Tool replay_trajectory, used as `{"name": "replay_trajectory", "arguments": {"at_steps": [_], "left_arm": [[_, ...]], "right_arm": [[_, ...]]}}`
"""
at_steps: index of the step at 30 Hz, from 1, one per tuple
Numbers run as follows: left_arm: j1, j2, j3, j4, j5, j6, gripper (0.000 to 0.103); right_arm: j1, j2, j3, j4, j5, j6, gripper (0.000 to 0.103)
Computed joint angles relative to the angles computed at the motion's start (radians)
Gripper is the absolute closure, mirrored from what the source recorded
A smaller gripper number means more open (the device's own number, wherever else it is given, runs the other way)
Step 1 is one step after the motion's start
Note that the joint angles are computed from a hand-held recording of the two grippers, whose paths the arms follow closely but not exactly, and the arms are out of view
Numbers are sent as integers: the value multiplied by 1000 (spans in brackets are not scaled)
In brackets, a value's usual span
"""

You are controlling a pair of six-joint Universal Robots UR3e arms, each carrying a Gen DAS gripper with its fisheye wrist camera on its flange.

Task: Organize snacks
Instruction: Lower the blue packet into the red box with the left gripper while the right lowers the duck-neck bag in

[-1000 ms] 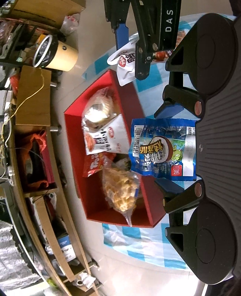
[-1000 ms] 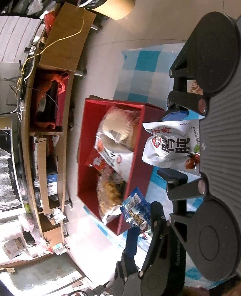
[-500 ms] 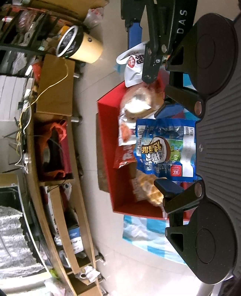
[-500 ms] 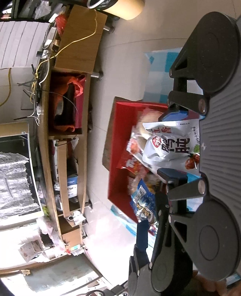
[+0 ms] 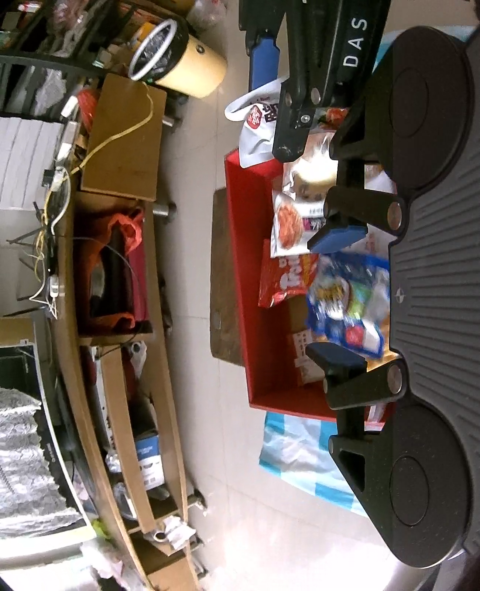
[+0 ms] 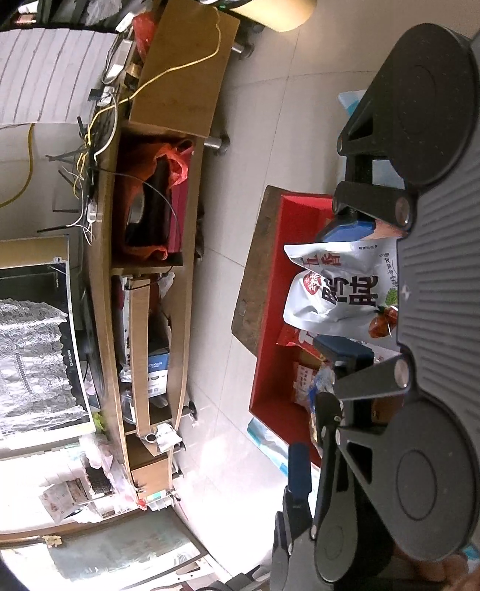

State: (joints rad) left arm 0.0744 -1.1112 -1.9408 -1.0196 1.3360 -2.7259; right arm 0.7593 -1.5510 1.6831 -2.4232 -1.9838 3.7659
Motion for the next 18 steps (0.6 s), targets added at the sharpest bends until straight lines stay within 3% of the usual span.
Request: {"name": "replay_trajectory", "arguments": {"at_steps": [6,18], "left_arm": [[-42,-76,-20,58,73,-26,41],[-71,-119,-40,104,118,-34,37]], "right_arm": [[-55,59,32,-83,50,-30,53],[-97,119,51,-146,95,-64,52]]}}
